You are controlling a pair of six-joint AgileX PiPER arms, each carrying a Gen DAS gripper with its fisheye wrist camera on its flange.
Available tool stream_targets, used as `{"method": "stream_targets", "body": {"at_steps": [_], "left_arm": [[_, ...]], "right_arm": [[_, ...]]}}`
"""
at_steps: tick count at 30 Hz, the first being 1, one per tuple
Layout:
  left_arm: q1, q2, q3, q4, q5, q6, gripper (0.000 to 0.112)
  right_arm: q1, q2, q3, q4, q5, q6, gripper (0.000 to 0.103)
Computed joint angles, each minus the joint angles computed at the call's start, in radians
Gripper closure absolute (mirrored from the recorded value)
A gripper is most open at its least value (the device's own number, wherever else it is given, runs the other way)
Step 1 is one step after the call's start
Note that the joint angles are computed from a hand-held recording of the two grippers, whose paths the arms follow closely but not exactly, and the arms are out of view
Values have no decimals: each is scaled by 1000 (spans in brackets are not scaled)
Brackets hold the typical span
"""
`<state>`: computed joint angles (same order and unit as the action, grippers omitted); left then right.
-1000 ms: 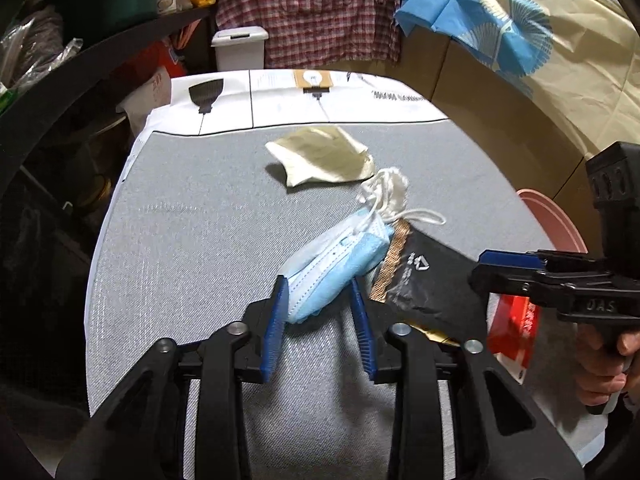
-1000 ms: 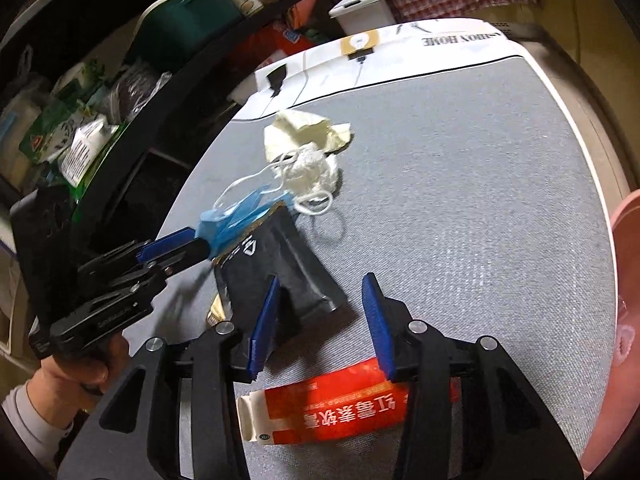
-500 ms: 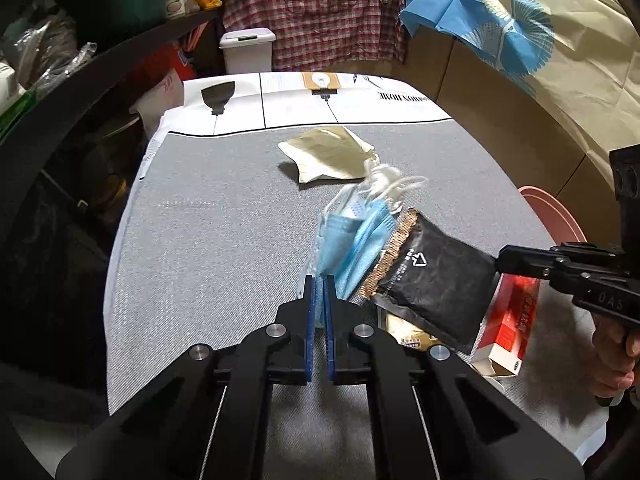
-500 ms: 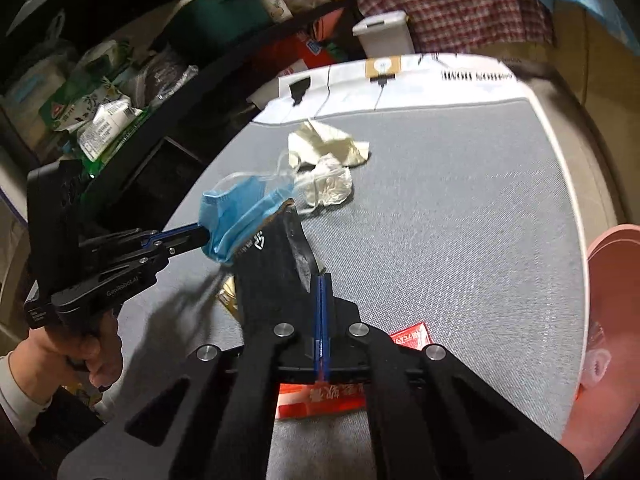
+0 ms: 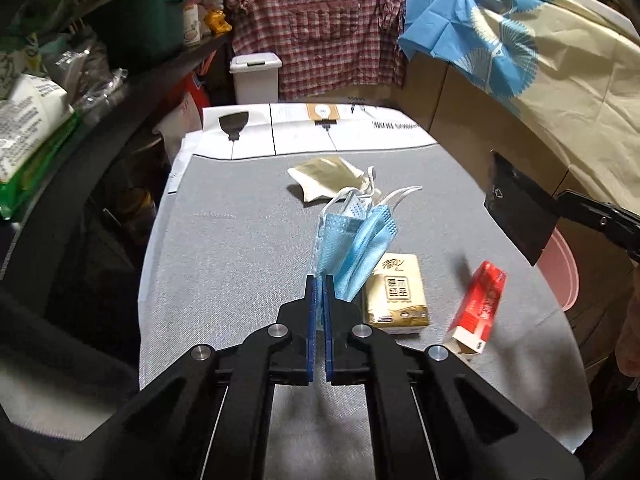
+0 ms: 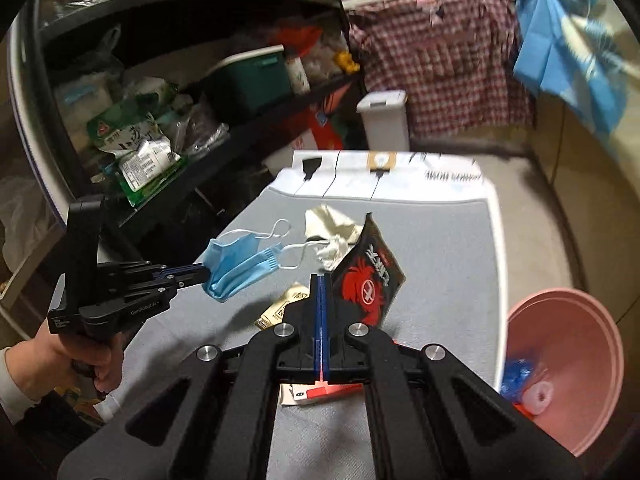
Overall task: Collect trash
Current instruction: 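Carry the face mask and black pouch over the pink bucket with both grippers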
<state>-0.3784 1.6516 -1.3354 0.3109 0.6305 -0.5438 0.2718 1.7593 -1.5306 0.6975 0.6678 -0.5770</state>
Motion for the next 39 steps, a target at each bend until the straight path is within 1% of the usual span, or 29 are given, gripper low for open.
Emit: {"method": "stream_targets", "body": {"at_steps": [6,12,15,22,24,27,30,35,39], "left_arm": [[-42,-59,5,42,24,-69,109],[-93,-88,-31,71,53,-118,109],[-118,-89,-57,79,67,-135,109],[-182,-59,-150,91,108,-166,109],[-203,-41,-184,102,124,-176,110],[-228,-17,-233,111,145,-186,110],[-255,13,-289,122,169,-198,109],[-299,86,-402,133,223,-203,109],[-334,149,-502,140,269,-199,109]], "right_arm": [[-13,-111,60,-77,-12,53,103],[-59,-217,54,-139,48,113,103],[-107,-265,37,-163,98,125,103],[-195,-315,-20,-220,171,157,103],[-227,-330,-16,-212,174,145,103],[-259,-337,-9,-201,165,144,103],[-280,-348,26,-214,121,139,103],[-347,-344,95,-161,62,77,103],[-367,-338,145,-160,10,58,103]]}}
